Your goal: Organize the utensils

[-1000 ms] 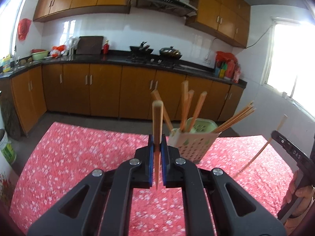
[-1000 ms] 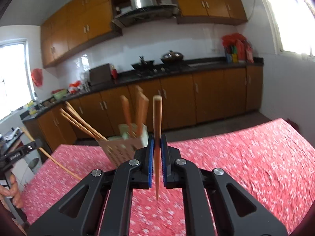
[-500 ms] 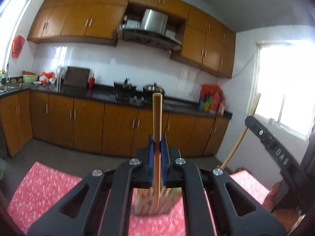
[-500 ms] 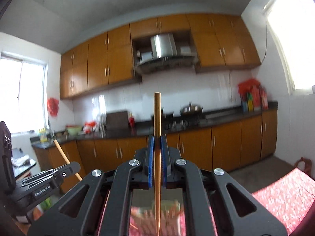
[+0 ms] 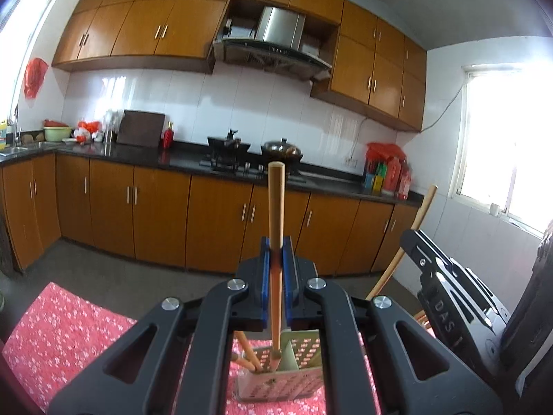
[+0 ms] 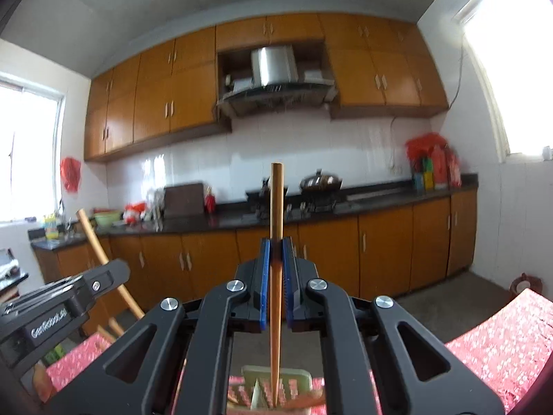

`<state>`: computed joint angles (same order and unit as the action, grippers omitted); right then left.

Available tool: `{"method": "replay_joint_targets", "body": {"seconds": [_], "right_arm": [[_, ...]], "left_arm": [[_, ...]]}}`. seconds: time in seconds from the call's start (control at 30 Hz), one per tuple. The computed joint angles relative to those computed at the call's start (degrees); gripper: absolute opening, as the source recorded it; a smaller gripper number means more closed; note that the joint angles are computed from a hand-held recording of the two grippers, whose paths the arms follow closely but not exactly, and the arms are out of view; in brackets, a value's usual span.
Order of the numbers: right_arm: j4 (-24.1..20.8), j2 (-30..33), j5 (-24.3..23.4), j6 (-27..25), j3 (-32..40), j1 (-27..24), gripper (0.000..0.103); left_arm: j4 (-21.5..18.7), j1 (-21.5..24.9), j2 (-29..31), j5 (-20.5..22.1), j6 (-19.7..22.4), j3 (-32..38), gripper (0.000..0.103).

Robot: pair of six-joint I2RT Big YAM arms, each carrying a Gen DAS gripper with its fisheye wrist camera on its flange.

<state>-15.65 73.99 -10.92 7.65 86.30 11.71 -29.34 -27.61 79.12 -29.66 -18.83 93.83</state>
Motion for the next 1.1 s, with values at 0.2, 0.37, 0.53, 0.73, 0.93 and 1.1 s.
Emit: {"method": "replay_joint_targets", "body": {"seconds": [0.2,0.37,0.53,0.73,0.93,1.1], "right_arm": [[-1.46,-2.89,-2.56,1.77,-0.09,-2.55,0.035],[-3.81,-6.63,-4.52,1.4,-0.89,-4.7,0.05],[-6.65,-11.63,-4.65,-1.07,-4.1,-5.88,0.078],[-10.84,-18.94,-1.99,-5.95,-9.97,-6.1,0.101],[-12.87,-26.94,10.53,-13.18,-17.9,-1.84,0.101],[-15.29,-31.5,10.1,-9.2,-23.39,-1.81,0.101]], "left_arm": [[-0.84,0.29,-2.52,-1.7,-1.27,-1.65,0.031],[-2.63,-0.47,-6.27,-4.72,-0.67,-3.46,0.042],[-4.79,-2.93,-11.46,-8.62,0.3,-7.79,0.062],[-7.12,-10.22,-18.6,-17.63,1.79,-15.44,0.099],[-11.86,-21.13,-23.16,-30.42,-0.9,-22.81,0.099],[-19.18,-26.15,-24.33,-32.76,-11.72,-26.24,0.099]]}}
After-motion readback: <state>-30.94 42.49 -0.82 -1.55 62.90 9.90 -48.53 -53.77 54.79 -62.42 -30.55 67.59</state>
